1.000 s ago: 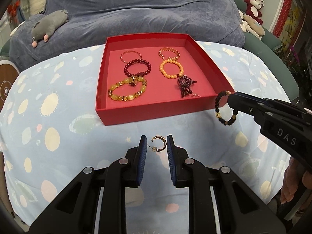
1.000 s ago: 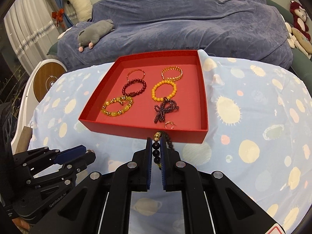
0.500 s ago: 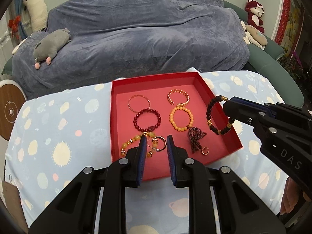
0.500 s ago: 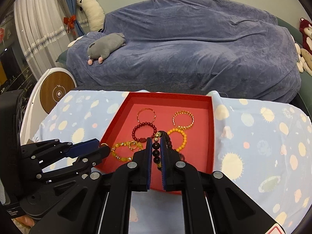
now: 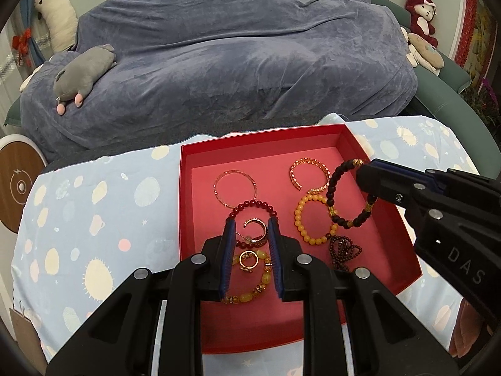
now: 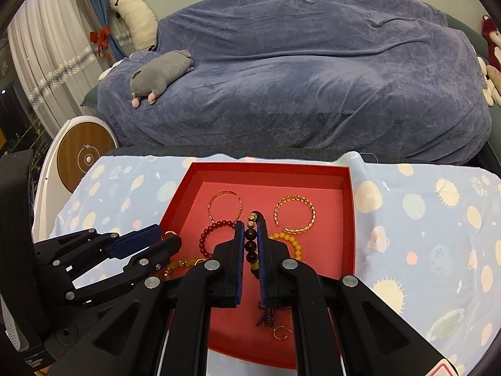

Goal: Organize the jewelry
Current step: 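Carry the dark bracelet and gold hoop over the red box with both tools, then open both tools to drop the dark bracelet and hoop into the box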

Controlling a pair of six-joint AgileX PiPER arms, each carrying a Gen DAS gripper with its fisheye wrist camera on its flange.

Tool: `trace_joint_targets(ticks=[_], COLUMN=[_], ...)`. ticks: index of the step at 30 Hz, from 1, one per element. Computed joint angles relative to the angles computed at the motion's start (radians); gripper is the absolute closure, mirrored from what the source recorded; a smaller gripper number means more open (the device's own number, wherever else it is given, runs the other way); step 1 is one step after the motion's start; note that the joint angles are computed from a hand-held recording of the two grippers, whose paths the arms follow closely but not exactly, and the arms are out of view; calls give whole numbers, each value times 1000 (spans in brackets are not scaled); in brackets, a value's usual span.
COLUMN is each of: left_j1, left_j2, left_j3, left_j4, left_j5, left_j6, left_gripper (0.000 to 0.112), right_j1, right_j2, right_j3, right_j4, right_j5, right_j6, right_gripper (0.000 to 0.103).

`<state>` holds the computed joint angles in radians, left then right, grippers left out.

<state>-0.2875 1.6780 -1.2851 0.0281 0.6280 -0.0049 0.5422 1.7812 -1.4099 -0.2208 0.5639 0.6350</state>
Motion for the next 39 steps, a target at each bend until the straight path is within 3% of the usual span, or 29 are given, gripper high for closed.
trace_joint_targets(ticks=[15,28,30,31,32,33,39], left_j1=[9,18,16,15,13,11,1], left_j2=[135,219,224,222,214,204,174], left_j3=[-38,-106,-110,-109,-98,-85,-58], left_j4=[47,43,72,89,109,119,145], left_j5=[-28,-19,-19,-24,-39,-57,-57], left_j6=[-34,-46,-86,-111,-138,-148,-162], left_gripper=[92,91,80,61,52,51,49], right_j1=[-62,-77,-71,-68,-65,-62,-41], right_j2=[129,183,179,173,164,156,108], right_j3=[-32,-37,-25,-14,-2,10,48], right_j4=[101,38,-2,-22,-45,-63,-117], right_j5=[-30,-23,-28,-34,-41,-49,-48], right_j6=[-85,-31,14,37,62,80,138], right_gripper=[96,95,84,80,69,64,60])
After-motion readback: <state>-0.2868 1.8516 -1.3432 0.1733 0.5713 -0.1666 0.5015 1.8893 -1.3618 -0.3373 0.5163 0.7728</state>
